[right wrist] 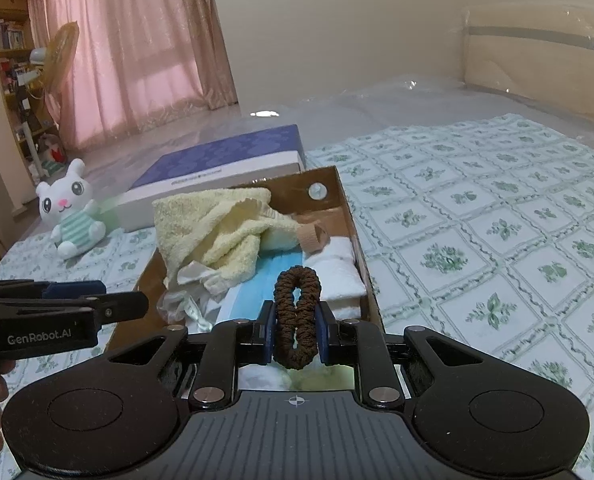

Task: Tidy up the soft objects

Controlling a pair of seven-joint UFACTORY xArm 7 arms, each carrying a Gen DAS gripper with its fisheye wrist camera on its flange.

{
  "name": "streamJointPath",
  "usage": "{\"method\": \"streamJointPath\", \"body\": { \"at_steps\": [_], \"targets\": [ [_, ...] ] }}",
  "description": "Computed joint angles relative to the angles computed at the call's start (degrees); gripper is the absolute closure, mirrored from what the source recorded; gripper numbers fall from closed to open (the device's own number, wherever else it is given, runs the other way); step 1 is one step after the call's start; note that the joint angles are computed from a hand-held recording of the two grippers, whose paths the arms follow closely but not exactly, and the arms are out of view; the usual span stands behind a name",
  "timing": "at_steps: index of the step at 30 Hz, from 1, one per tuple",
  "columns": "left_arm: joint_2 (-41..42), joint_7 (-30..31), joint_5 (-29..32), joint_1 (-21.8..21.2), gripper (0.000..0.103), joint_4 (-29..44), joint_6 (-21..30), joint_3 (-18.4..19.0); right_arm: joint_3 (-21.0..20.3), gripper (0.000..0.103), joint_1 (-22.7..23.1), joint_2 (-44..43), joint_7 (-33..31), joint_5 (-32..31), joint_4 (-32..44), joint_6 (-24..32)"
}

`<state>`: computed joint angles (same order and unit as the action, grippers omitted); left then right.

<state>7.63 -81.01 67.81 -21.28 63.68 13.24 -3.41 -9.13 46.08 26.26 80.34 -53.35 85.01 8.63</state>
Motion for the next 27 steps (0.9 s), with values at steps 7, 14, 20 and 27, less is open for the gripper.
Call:
{"method": "streamJointPath", "body": {
  "at_steps": [7, 14, 20, 27],
  "targets": [
    [0.7, -0.9, 0.6, 0.0, 0.043, 0.1, -1.3, 0.8, -1.0, 0.059, 0.6, 2.4, 0.1, 0.5, 2.3, 2.2],
    [0.8, -0.5, 0.0, 0.1, 0.042, -0.2, -1.4, 0.9, 0.8, 0.056, -0.5, 1.6, -2.1, 1.7, 0.6, 2.7],
    [0.5, -2.6, 3.2, 0.2, 0.044, 0.2, -2.5, 1.4, 1.3, 0.056, -1.3, 1.3, -2.5, 2.8, 0.1, 1.4],
    [1.6, -3.7, 5.1, 1.8, 0.058, 4.3, -2.4, 2.0, 5.2, 0.056, -5.0, 6.7, -15.0, 12.5, 10.0, 1.0]
  ]
}}
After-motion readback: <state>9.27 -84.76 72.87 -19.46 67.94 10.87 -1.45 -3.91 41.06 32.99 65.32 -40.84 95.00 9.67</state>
